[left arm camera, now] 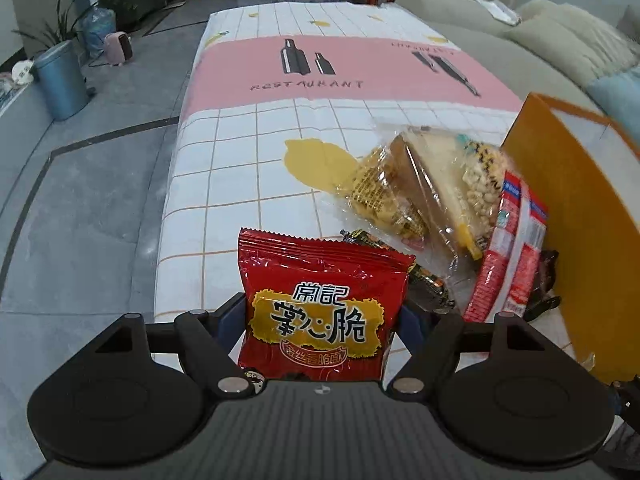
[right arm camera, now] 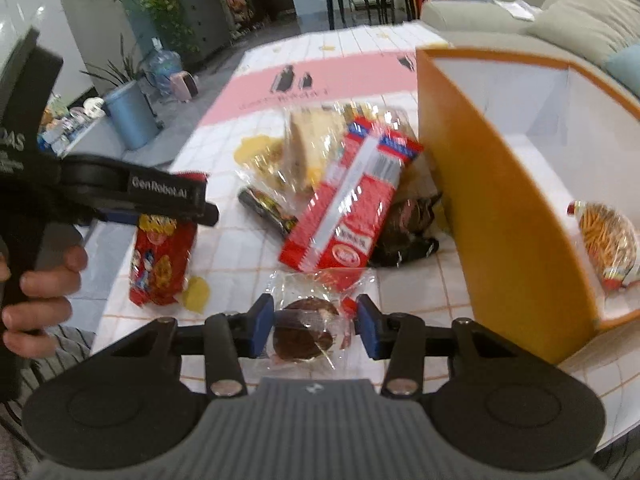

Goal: Organize snacks
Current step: 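Carry the chocolate cake into the box with the right tool and release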

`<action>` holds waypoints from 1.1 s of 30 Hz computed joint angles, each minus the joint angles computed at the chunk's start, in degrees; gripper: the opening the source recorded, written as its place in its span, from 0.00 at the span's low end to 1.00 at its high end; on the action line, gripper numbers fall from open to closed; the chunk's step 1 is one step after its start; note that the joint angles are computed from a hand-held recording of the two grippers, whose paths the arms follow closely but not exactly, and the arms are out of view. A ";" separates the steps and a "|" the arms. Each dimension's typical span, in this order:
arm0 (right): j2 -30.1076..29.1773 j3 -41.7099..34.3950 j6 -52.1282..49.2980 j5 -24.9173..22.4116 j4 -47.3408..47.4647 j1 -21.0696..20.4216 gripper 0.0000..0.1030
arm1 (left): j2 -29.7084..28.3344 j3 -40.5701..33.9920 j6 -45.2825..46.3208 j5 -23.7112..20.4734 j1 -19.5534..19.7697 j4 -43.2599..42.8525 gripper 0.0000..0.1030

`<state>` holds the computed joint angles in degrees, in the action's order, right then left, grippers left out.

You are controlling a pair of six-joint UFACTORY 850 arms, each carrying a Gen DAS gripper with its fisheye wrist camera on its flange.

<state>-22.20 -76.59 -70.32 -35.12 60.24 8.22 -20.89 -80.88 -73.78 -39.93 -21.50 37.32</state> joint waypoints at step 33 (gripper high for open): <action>-15.91 -29.83 15.87 -13.44 -2.40 -18.51 0.41 | -4.54 -12.57 -8.35 15.11 -4.72 3.39 0.84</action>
<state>-38.11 -106.42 -54.45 -48.56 57.84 -10.29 -25.43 -93.45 -82.13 -24.82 -26.22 40.70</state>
